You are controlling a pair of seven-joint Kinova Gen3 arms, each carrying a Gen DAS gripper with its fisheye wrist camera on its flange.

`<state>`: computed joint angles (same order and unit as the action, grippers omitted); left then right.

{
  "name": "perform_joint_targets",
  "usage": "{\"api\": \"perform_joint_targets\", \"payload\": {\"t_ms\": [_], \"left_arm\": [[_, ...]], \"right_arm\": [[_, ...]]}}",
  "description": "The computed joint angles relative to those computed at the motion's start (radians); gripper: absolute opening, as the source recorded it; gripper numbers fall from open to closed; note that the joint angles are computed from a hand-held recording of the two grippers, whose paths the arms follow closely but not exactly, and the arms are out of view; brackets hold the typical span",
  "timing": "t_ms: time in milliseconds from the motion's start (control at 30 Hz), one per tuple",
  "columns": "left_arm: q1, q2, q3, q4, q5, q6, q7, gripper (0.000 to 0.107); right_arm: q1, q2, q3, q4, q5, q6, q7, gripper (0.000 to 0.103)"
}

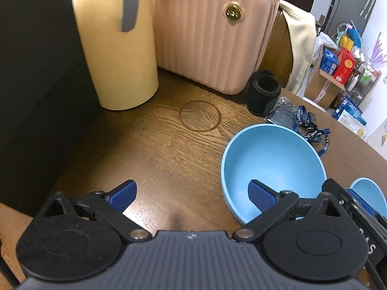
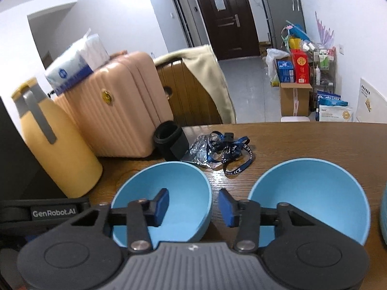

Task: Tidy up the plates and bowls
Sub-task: 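Move both grippers toward the rim of a light-blue bowl, then close the left gripper on the bowl rim while the right gripper closes beside it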

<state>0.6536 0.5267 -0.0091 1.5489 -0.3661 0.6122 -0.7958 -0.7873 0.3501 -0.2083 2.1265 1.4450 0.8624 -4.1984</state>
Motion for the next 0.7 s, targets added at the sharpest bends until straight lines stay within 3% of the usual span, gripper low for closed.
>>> {"api": "perform_joint_targets", "payload": {"t_ms": [200,300,433,700], "left_arm": [[-0.026,0.074,0.029,-0.087,0.051,0.041,-0.052,0.080],[-0.033,0.101,0.033,-0.116,0.074,0.055,-0.072,0.072],[-0.061,0.118,0.055,-0.132,0.122,0.057,-0.119,0.055],[-0.058,0.129,0.038,-0.140,0.159,0.063,-0.132,0.054]], "right_arm": [[0.047,0.056,0.031,-0.068,-0.036,-0.065,0.126,0.030],[0.027,0.079,0.051,-0.093,-0.055,-0.044,0.174,0.029],[0.005,0.097,0.069,-0.122,-0.084,-0.025,0.233,0.028],[-0.013,0.090,0.087,-0.119,-0.095,-0.017,0.232,0.023]]}}
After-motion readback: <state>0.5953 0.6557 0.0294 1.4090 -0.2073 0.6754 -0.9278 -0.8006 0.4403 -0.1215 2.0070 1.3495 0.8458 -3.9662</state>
